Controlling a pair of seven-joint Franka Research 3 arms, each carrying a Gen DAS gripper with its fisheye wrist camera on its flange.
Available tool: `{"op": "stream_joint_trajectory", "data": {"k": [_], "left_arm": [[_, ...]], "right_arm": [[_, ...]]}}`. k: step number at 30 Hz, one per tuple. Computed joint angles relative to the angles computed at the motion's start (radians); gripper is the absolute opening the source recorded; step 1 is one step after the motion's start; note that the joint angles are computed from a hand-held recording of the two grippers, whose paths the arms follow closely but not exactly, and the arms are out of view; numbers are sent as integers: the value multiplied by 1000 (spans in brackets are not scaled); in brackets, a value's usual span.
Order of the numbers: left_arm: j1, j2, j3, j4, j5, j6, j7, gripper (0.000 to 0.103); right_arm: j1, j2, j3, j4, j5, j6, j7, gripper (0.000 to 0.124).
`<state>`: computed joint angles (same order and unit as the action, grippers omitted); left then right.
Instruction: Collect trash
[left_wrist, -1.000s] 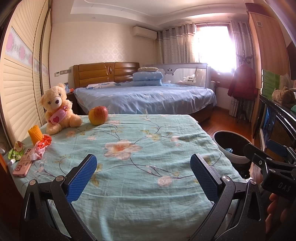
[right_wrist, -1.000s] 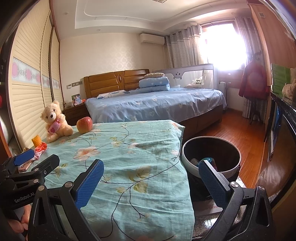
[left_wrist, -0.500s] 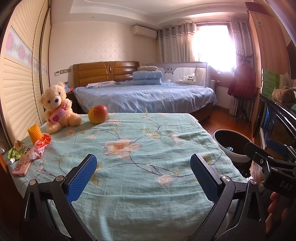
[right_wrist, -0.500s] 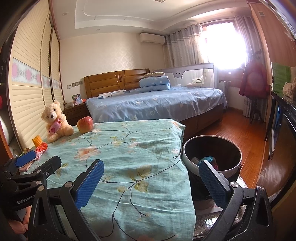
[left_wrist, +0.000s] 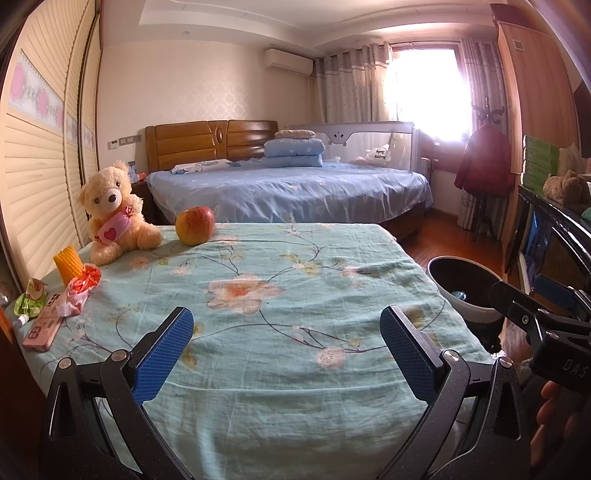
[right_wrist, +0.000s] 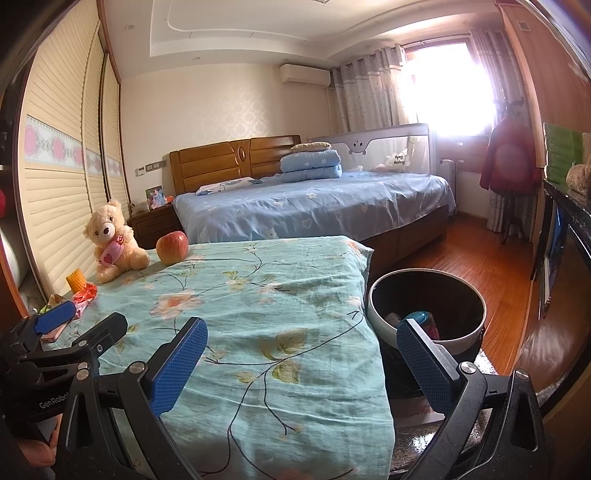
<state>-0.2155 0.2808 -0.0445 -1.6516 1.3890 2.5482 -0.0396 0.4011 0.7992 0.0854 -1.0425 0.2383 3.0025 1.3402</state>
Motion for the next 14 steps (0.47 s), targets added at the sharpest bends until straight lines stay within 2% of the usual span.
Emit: {"op": "stream_joint_trajectory", "data": {"k": [7, 14], "left_arm": [[5, 3, 1, 2, -13, 8, 8, 103], [17, 16, 7, 8, -59, 26, 46, 103]], "right_arm": [[5, 7, -8, 13, -1, -14, 7, 103], [19, 63, -38, 115, -25, -94, 57, 103]]}}
